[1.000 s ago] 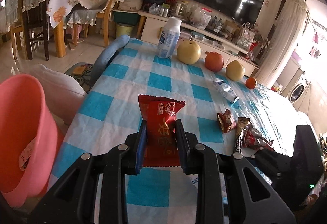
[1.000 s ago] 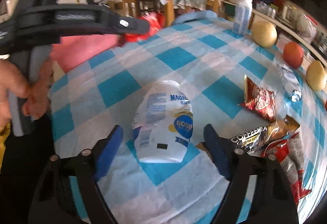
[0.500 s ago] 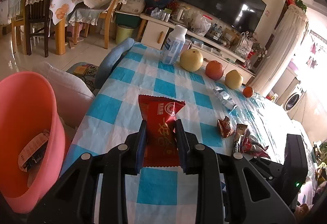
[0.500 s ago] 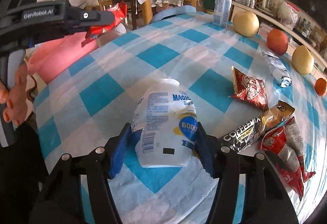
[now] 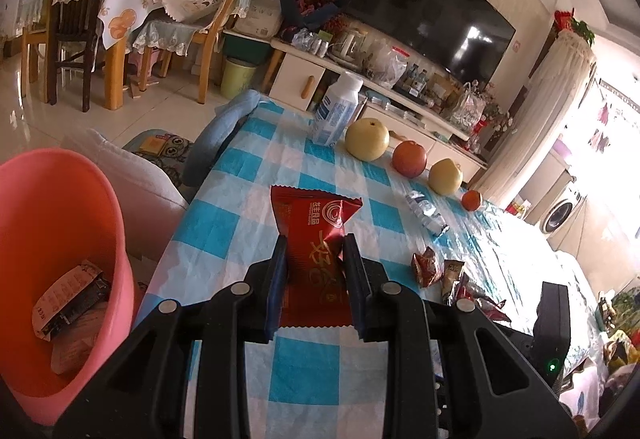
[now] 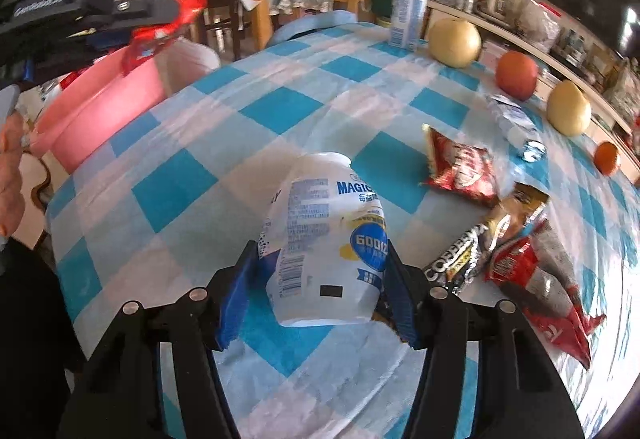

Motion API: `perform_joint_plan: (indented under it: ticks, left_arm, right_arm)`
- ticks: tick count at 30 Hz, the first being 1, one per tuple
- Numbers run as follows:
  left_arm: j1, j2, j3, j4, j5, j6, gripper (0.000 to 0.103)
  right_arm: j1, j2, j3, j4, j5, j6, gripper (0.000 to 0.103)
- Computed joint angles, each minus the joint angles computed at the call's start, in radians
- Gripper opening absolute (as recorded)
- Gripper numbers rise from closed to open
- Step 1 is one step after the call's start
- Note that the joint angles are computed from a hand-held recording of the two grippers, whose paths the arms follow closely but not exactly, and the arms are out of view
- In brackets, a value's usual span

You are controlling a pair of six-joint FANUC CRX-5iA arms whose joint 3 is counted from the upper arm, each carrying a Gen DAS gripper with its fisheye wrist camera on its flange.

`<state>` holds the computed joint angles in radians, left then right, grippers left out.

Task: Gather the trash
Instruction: 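Carry the red packet and white bottle to the pink basin and open both tools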

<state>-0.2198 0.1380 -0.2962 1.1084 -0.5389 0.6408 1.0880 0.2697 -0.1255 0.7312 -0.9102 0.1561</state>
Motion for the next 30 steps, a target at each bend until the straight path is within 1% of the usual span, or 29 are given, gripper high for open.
perform_joint_plan:
  ticks: [4, 9, 12, 16, 18, 22, 25, 27, 30]
  left_arm:
    - [0.007, -0.004, -0.005, 0.023, 0.002, -0.009, 0.029]
    - [0.018, -0.016, -0.022, 0.080, 0.005, -0.033, 0.029]
    - [0.025, -0.025, -0.030, 0.105, 0.010, -0.042, 0.029]
    - [0.043, -0.042, -0.043, 0.124, 0.039, -0.049, 0.029]
    - [0.055, -0.050, -0.051, 0.143, 0.049, -0.054, 0.029]
    - [0.092, -0.067, -0.070, 0.163, 0.099, -0.033, 0.029]
    - [0.121, -0.077, -0.081, 0.171, 0.138, -0.005, 0.029]
    - [0.140, -0.084, -0.089, 0.176, 0.161, 0.006, 0.029]
    - [0.167, -0.086, -0.092, 0.162, 0.173, 0.036, 0.029]
  right_arm:
    - [0.003, -0.014, -0.009, 0.031, -0.021, -0.071, 0.060]
    - [0.014, -0.031, -0.005, 0.086, -0.043, -0.149, 0.060]
    - [0.018, -0.030, 0.014, 0.112, -0.041, -0.163, 0.060]
    - [0.019, -0.013, 0.060, 0.140, -0.020, -0.164, 0.060]
    - [0.018, 0.007, 0.101, 0.152, 0.000, -0.150, 0.060]
    - [0.011, 0.056, 0.194, 0.144, 0.047, -0.096, 0.060]
    - [0.005, 0.114, 0.294, 0.120, 0.079, -0.023, 0.060]
    - [0.002, 0.166, 0.383, 0.089, 0.097, 0.045, 0.060]
    - [0.003, 0.250, 0.522, 0.037, 0.099, 0.145, 0.060]
